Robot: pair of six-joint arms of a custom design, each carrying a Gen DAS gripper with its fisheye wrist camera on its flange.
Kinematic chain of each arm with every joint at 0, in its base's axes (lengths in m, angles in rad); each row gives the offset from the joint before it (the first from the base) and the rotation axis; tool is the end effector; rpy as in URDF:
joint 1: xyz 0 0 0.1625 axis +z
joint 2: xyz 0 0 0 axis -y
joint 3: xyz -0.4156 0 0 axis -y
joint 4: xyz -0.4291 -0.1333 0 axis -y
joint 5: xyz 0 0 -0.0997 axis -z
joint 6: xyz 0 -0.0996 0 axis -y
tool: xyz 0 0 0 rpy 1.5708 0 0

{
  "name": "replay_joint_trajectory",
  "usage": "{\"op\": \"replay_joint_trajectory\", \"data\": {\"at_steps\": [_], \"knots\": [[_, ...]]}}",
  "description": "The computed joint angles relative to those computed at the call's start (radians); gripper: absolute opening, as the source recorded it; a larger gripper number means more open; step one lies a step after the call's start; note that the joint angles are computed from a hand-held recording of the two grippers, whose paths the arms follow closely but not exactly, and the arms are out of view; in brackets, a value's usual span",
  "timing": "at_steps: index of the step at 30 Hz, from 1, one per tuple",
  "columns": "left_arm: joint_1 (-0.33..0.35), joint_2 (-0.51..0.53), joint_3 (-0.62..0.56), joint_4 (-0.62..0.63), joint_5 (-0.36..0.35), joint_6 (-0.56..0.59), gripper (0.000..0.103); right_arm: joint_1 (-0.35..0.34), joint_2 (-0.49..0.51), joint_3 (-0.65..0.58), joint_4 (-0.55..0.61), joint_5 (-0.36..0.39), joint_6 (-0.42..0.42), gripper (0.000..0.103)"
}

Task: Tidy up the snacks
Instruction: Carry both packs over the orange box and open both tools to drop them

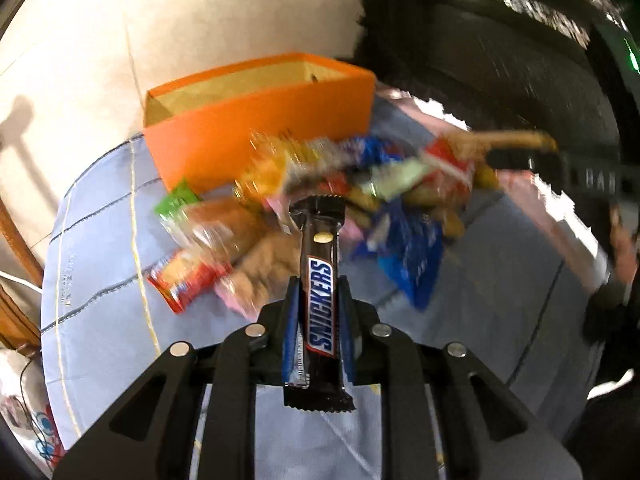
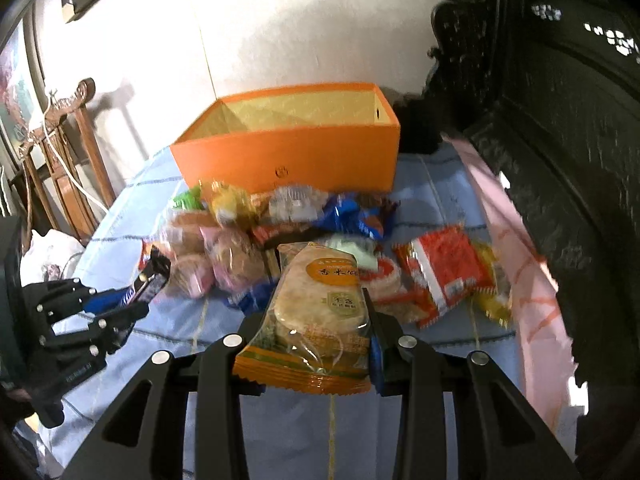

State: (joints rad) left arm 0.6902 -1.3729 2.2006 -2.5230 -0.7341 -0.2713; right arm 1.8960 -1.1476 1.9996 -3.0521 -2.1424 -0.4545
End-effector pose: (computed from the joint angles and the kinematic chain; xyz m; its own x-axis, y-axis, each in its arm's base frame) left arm -0.2376 -0.4649 0.2002 -0.6845 0.2718 -0.6765 0.6038 0.7314 -0.3171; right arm 0.2616 -0.5272 0.2095 -0.6941 -0.3067 0.6513 -0.6266 0.7028 -0.3368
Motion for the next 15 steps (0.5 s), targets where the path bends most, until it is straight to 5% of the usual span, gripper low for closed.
{"op": "replay_joint_trajectory", "data": {"at_steps": [6, 15], "knots": [[0.008, 0.038, -0.119, -0.009, 0.092, 0.098, 0.017, 0.031, 0.067, -0.129, -0.035, 0.031, -0.050, 0.036], [0.111, 0.258, -0.430, -0.138, 0.158, 0.331, 0.017, 0.035, 0.282, -0.468, -0.002, 0.051, -0.137, 0.036]]}}
